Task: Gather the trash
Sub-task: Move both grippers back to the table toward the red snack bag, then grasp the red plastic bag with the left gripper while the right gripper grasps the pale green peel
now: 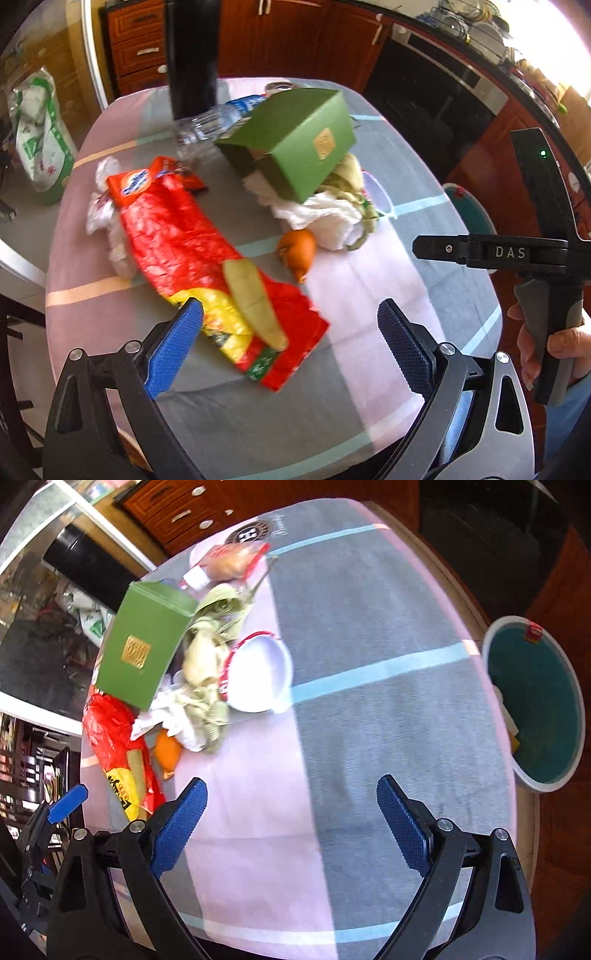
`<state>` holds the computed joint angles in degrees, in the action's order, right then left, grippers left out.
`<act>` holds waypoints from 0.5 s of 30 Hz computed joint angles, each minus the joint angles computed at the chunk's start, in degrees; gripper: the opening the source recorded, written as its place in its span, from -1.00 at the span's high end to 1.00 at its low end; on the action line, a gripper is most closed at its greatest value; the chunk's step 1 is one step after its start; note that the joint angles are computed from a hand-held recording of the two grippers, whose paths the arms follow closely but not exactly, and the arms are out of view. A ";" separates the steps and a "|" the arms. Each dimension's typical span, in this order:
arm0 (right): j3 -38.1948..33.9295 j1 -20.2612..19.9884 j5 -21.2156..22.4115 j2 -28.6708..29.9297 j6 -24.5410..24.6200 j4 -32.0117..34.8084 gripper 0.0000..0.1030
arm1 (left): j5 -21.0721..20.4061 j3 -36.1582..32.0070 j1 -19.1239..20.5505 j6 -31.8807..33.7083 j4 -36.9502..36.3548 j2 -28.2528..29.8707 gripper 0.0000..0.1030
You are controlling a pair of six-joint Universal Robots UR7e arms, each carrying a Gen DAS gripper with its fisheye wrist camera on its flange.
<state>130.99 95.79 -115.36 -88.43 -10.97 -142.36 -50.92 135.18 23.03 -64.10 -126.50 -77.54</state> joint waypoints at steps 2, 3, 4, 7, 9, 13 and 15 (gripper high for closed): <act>0.11 2.83 -0.16 2.15 1.23 0.01 -0.73 | 0.28 2.00 0.23 -1.85 2.57 -3.83 -0.85; -0.02 4.01 -0.15 3.12 1.70 0.04 -0.73 | 0.26 3.01 0.33 -2.63 3.72 -5.93 -0.85; 0.03 5.18 -0.08 4.06 1.97 -0.31 -0.73 | 0.16 3.77 0.38 -3.65 4.91 -7.70 -0.85; 0.19 8.21 -0.09 6.52 2.06 -2.06 -0.73 | -0.33 6.08 0.86 -4.99 6.40 -12.14 -0.85; -0.02 10.11 -0.48 8.15 2.31 -2.95 -0.73 | -0.60 7.22 1.02 -4.23 7.31 -14.57 -0.85; -0.48 13.40 -1.23 11.24 2.45 -4.46 -0.51 | -0.73 8.11 2.04 -2.39 7.83 -15.95 -0.85; -0.68 14.69 -1.19 12.50 2.79 -4.91 -0.27 | -0.97 8.83 2.73 -1.81 7.22 -17.10 -0.85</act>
<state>130.31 110.48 -116.55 -75.93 -8.18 -147.27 -51.90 144.01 25.76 -65.91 -119.27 -94.64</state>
